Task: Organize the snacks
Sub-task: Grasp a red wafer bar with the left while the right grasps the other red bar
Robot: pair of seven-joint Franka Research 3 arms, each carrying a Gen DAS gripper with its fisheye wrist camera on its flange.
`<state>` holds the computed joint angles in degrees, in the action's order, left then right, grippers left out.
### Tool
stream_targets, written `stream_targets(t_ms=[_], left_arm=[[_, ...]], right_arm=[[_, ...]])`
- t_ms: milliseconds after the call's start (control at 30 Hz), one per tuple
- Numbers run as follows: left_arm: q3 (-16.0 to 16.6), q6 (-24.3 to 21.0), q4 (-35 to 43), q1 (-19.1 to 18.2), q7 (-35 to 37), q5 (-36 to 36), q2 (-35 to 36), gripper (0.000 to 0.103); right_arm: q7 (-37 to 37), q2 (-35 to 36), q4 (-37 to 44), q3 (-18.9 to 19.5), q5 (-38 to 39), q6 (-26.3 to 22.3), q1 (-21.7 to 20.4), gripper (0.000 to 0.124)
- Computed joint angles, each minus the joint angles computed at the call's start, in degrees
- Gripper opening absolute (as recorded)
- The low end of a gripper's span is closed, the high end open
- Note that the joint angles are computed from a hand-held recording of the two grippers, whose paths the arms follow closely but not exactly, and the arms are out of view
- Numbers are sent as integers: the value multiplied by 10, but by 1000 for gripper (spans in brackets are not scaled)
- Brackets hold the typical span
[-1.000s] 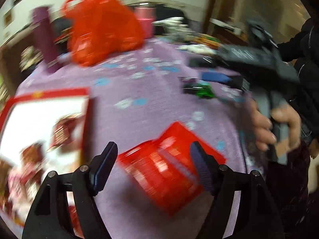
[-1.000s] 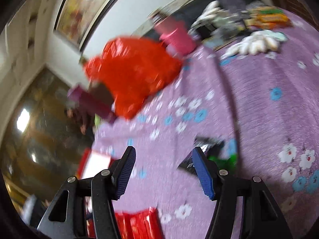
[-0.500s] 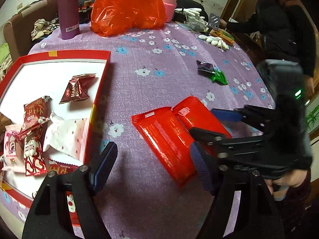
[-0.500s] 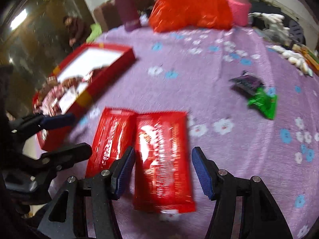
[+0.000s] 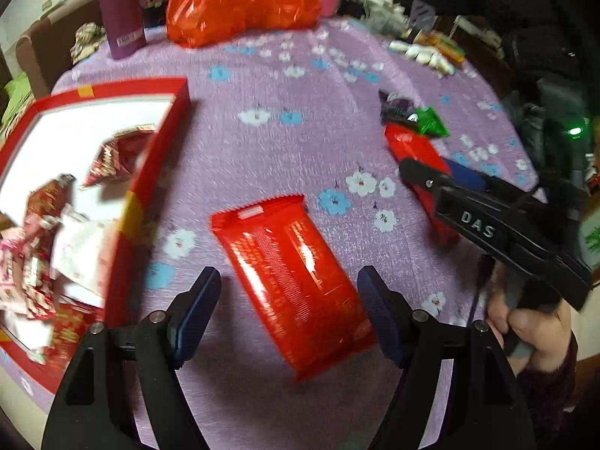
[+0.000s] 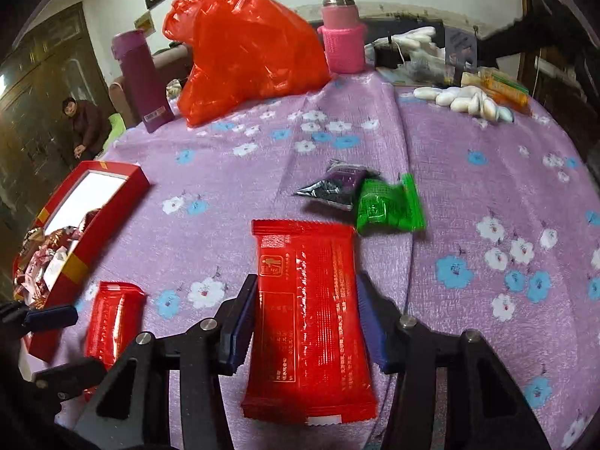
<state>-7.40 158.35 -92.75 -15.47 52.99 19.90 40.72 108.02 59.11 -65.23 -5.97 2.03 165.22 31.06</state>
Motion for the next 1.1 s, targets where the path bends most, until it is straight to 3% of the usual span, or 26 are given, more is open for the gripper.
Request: stream_targets(t_ms=[167,367,500,567,700,800,933,1100], left_arm=[[60,-35,41,-66,-60,69,24,88],[73,40,6,-62,-89,126,17,87],[88,79,-18,-62,-102,148,5,68],[86,94,-30,-53,-96,150,-1,50],[76,108,-42,-38,-73,142,-6,45],[100,95,-46,-62,-84,159,-12,49],[104,63,-33,-61,-104,156,-6,86],[98,79,-35,-53,-106,166,-2,86]], right_arm=[[-1,1,3,2,0,0,-1,52],[4,7,12,-3,-4,-6,5,54],[5,7,12,-2,-5,-6,5,54],[2,8,15,0,-4,-7,3,55],[0,9,16,0,-6,-9,4,57],[-3,9,16,1,-7,-10,3,58],[-8,8,16,1,-8,-12,3,58],[-20,3,9,-6,-20,-21,12,62]])
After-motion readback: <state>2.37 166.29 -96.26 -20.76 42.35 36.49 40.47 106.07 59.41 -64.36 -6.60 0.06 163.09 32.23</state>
